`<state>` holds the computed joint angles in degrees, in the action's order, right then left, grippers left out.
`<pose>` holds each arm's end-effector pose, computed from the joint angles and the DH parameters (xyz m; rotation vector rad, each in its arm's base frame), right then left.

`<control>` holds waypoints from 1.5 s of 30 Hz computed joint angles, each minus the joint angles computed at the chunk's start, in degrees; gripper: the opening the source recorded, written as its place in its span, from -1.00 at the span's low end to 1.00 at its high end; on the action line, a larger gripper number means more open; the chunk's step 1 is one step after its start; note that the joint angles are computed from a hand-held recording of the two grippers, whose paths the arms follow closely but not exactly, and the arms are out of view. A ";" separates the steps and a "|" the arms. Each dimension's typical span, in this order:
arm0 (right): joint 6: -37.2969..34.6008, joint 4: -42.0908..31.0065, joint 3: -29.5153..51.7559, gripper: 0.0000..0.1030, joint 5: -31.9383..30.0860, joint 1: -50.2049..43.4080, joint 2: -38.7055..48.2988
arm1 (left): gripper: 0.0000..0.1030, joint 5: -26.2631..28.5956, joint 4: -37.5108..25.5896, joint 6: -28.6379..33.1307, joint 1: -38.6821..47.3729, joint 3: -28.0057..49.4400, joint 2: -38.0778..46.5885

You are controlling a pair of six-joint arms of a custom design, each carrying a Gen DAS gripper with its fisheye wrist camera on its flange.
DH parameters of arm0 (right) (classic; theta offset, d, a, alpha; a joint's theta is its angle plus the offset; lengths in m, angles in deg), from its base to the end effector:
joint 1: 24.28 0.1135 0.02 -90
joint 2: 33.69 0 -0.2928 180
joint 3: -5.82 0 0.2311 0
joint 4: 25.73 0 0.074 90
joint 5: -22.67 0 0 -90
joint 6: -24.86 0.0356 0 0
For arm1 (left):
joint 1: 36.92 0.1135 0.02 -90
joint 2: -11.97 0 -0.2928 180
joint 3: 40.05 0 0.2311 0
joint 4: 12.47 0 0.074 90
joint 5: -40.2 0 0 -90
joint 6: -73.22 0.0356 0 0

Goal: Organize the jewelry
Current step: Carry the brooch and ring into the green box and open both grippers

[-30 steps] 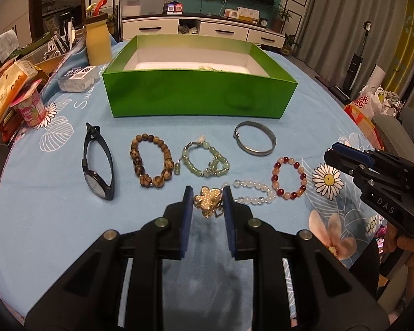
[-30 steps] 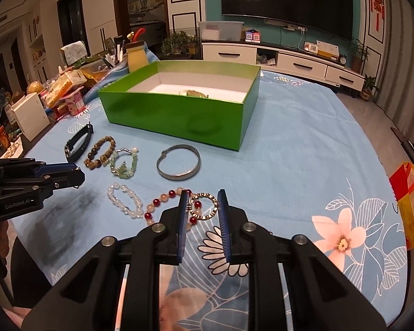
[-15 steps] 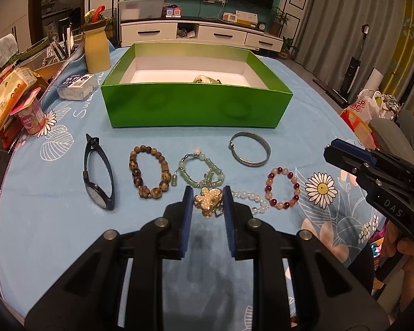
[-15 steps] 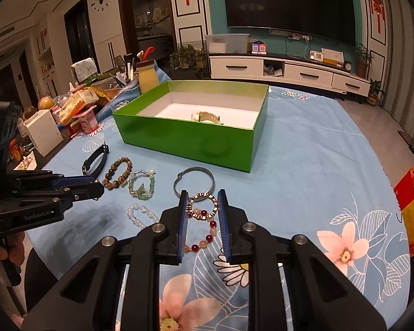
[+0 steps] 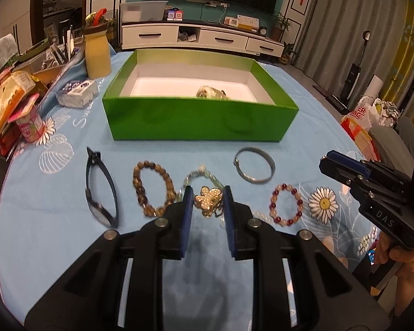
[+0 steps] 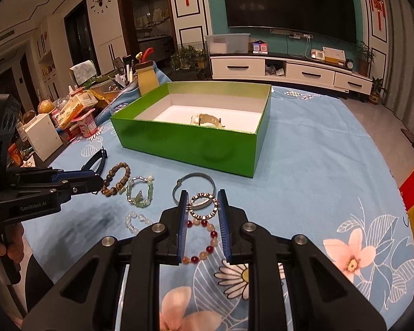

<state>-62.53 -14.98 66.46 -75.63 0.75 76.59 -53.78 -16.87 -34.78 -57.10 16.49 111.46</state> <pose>0.3205 0.1553 0.1435 -0.5195 2.2152 0.4199 0.2933 -0.1052 0.1643 0.0131 2.4070 -0.2283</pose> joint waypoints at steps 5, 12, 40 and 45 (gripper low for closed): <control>-0.68 -1.04 3.33 -0.59 -0.06 -0.07 0.93 | -0.58 0.19 -1.36 1.53 1.82 3.89 0.84; -1.16 -2.63 8.88 -0.59 -0.45 -0.90 2.44 | -0.58 0.13 -4.19 3.71 4.19 11.43 3.59; -0.02 -18.18 40.75 -0.59 -2.18 -3.19 17.70 | -0.58 -0.16 -13.35 8.74 8.92 37.35 19.94; -0.89 -24.01 49.48 -0.59 -1.45 -2.69 22.03 | -0.58 -0.38 -15.13 9.26 9.17 40.85 22.68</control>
<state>-63.42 -38.99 115.94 -77.08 -1.93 98.62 -54.16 -32.00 -25.52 -47.93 57.34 134.14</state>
